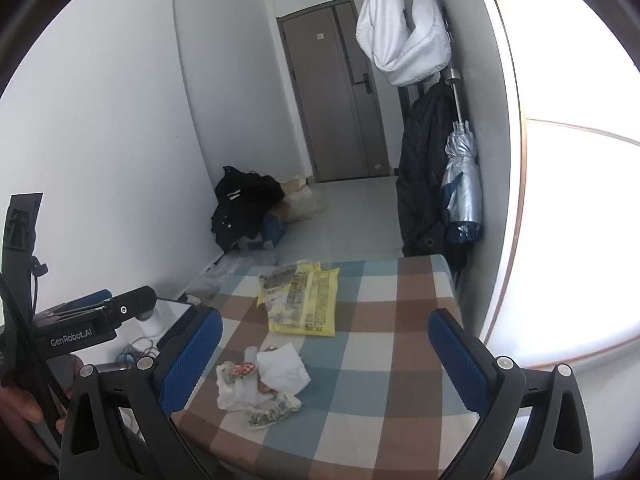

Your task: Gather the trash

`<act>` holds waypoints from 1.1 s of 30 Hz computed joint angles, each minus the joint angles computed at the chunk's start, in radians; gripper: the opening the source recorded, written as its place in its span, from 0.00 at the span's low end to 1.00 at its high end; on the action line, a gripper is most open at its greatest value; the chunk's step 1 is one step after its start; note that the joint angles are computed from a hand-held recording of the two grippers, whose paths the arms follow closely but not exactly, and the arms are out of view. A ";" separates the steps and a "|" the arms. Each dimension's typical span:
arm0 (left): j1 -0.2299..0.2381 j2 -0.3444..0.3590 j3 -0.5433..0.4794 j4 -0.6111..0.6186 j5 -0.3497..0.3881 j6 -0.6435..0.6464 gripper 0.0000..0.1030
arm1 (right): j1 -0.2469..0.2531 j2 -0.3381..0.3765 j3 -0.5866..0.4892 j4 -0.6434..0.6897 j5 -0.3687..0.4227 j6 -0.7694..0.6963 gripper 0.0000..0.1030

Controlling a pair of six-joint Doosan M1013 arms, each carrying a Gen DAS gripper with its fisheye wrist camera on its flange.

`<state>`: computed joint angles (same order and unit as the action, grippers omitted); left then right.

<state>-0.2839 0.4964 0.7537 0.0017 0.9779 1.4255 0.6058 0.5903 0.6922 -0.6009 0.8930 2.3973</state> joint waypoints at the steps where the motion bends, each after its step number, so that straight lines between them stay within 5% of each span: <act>1: 0.000 0.000 -0.001 -0.001 0.001 0.000 0.99 | 0.000 0.000 0.001 0.001 0.000 0.001 1.00; 33: 0.001 0.007 -0.007 0.000 0.016 -0.019 0.99 | -0.003 0.000 -0.001 0.029 0.009 -0.001 1.00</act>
